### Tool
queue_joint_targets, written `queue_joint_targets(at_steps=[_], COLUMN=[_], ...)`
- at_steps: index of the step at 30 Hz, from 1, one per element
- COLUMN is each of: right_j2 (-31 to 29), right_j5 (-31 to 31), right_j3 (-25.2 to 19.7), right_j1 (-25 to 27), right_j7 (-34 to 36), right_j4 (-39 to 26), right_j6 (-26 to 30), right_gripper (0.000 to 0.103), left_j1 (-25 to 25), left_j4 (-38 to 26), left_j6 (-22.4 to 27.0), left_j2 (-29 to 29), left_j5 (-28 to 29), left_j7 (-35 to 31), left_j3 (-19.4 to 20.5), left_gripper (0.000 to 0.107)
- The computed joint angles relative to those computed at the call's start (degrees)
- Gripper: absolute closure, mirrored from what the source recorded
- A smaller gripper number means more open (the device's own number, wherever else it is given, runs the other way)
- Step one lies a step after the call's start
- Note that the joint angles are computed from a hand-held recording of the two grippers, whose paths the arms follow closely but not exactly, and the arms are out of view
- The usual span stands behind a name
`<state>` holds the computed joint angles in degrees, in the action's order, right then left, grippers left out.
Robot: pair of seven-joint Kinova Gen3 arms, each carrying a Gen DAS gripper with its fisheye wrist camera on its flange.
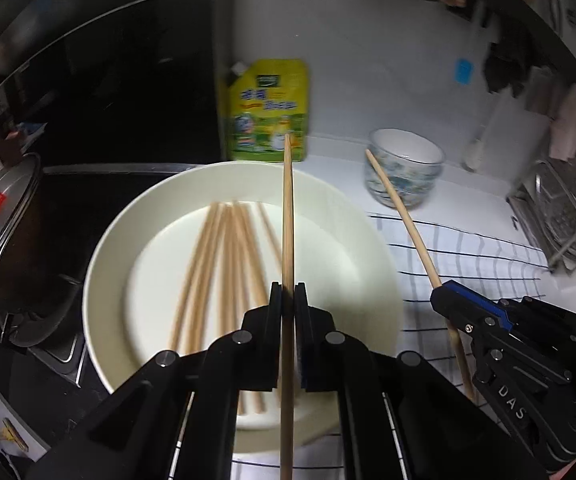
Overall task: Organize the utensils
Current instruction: 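Carry both chopsticks into the white basin and open both tools, then lift both open tools back from the basin rim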
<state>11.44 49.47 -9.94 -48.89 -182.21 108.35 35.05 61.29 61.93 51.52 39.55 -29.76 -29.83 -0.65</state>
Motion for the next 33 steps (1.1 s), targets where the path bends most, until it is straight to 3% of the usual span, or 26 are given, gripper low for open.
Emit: queue_joint_targets(at_steps=[6, 13, 19, 29, 31, 33], right_j2=[6.6, 12.4, 15.0, 15.5, 14.8, 14.1], right_j5=[-6.7, -16.6, -23.8, -27.7, -26.4, -25.3], right_j3=[1.1, 2.1, 3.7, 8.3, 9.5, 9.9], right_j1=[1.8, 2.9, 3.5, 0.2, -1.1, -1.8], right_j7=[9.8, 19.2, 25.2, 27.5, 26.0, 24.8], right_j4=[-8.1, -15.0, -17.7, -18.5, -17.9, -17.4], right_j6=[-3.1, -3.2, -2.8, -1.6, -1.5, -1.3], right_gripper=[0.097, 0.097, 0.097, 0.092, 0.091, 0.091], left_j1=[-4.6, -7.6, -9.5, -10.2, -9.9, -9.4], left_j4=[3.3, 4.4, 2.9, 3.7, 3.4, 3.9], left_j6=[-2.0, -3.4, -2.7, -3.1, -2.4, -2.4], left_j2=[-0.7, 0.4, 2.2, 2.3, 2.3, 1.8], left_j5=[1.9, 4.7, 7.3, 10.2, 10.3, 9.9], left_j7=[-1.7, -4.1, -6.7, -7.3, -7.1, -6.1], left_j3=[0.6, 1.1, 1.5, 1.6, 1.4, 0.9], left_gripper=[0.101, 0.101, 0.100, 0.099, 0.091, 0.073])
